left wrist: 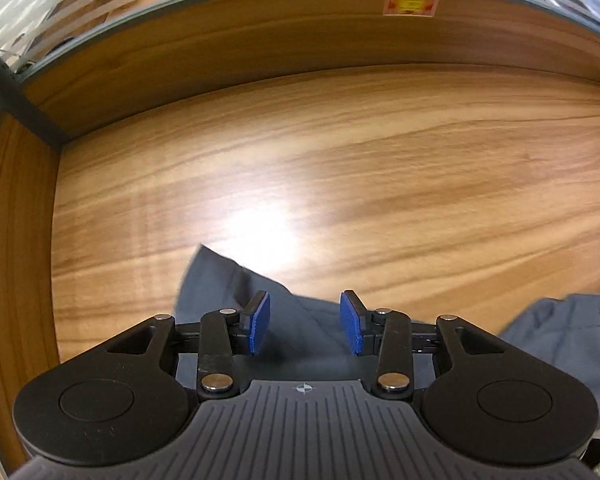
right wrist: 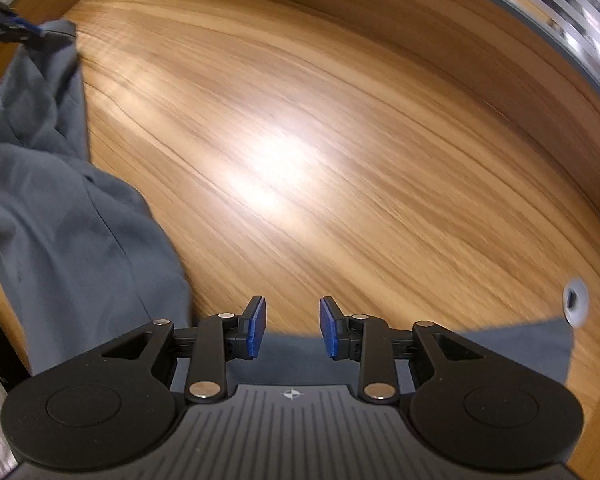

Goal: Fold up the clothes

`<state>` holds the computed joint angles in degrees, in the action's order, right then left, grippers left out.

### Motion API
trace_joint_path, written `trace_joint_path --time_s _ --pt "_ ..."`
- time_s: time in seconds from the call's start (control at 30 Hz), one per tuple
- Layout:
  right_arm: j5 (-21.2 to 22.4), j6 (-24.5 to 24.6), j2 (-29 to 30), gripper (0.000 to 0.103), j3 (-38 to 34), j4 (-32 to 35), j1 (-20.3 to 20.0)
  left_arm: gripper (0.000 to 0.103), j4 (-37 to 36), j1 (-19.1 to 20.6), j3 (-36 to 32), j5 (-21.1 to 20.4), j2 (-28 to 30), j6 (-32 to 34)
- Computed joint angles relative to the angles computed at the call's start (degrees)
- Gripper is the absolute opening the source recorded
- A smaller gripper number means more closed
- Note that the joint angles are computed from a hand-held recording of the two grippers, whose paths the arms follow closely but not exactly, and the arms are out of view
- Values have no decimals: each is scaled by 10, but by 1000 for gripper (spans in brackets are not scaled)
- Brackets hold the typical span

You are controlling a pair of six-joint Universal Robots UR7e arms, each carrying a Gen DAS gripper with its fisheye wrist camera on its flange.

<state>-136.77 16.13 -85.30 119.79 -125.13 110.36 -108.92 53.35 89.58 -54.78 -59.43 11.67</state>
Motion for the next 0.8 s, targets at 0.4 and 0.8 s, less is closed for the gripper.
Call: trace_joint_path --time_s 0.4,0.8 --pt "79 -102 170 38 -108 -101 1 51 73 43 -107 10 61 23" --pt "117 -142 306 38 -234 -103 -5 19 125 77 -132 -53 65 28"
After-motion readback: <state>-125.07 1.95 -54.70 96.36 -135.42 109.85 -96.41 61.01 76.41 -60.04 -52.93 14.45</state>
